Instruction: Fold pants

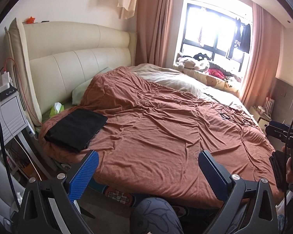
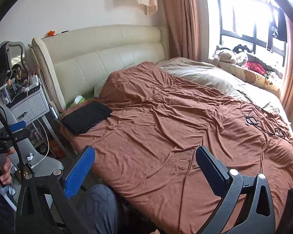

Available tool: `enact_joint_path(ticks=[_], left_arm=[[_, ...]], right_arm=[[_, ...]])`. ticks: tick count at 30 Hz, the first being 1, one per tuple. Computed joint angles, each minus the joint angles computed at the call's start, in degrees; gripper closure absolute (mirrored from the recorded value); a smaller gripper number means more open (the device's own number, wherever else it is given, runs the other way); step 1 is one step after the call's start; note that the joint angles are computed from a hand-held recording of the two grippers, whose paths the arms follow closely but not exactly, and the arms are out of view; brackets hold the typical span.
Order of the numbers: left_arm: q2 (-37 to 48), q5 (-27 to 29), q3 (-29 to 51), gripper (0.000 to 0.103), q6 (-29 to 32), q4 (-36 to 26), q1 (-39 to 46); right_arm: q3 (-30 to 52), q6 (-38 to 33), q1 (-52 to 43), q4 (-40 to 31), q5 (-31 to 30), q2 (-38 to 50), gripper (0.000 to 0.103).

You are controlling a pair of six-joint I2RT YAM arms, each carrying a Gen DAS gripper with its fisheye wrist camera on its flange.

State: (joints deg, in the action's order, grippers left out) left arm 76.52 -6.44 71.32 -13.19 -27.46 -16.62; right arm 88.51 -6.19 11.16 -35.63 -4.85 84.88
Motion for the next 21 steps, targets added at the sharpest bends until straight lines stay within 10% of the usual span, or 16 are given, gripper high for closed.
enact_joint_path(ticks=[21], left_arm=[[-16.3, -10.2, -18.8, 0.001, -2.0, 7.1, -11.3]], right_arm=[[-28.9, 4.2, 2.5, 5.2, 4.3, -28.8, 0.000]])
